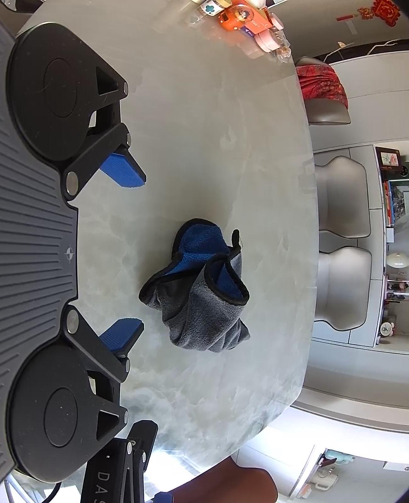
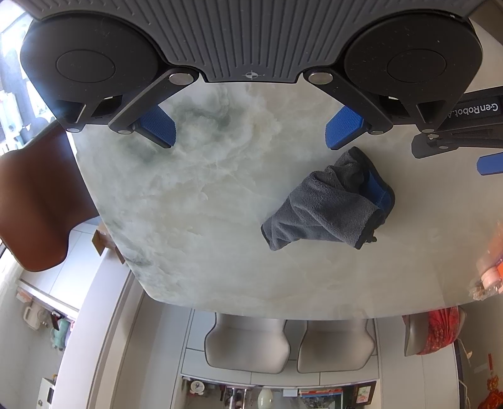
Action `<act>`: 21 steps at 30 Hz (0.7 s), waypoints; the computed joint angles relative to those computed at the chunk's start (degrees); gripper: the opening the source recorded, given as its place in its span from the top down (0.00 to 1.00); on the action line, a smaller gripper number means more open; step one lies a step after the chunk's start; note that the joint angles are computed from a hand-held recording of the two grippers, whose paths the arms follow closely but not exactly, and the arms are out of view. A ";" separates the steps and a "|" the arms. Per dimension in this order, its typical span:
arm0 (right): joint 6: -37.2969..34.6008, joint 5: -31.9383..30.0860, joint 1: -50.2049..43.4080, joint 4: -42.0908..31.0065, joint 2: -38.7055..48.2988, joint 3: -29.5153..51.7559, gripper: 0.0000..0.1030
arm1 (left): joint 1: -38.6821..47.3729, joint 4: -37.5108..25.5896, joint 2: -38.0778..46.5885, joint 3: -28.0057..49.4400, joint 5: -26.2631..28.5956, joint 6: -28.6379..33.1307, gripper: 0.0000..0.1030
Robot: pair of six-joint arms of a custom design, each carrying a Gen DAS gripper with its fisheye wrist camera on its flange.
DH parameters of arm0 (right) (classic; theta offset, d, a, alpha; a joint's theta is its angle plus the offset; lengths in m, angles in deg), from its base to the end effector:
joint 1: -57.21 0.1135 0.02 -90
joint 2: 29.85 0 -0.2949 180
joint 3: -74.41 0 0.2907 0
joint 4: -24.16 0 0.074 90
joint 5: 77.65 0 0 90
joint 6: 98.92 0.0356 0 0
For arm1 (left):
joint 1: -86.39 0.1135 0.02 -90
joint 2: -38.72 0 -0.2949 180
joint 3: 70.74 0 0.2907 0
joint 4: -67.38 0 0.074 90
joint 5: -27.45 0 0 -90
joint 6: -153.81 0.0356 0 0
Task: Fold towel
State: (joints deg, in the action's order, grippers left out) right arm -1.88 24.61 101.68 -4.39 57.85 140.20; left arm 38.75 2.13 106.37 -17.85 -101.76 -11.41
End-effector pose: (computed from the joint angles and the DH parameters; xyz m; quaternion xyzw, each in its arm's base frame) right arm 0.2530 0.2378 0.2158 -0.2660 0.8978 0.0556 0.3466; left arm 0.1558 -0.1375 0.2121 -0.2521 0.9044 0.0878 0.3328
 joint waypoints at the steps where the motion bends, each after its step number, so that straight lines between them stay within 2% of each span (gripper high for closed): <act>1: 0.03 0.02 -0.01 -0.09 0.01 0.03 0.01 | -0.08 -0.14 0.06 0.02 -0.03 -0.12 0.09; 9: 0.27 0.05 -0.21 -0.27 0.91 0.94 0.01 | -0.56 -1.24 0.50 0.29 -0.03 -0.88 0.09; 21: 0.58 2.15 2.24 -0.38 1.02 0.78 0.01 | 1.39 1.43 -0.35 -1.46 0.15 1.69 0.09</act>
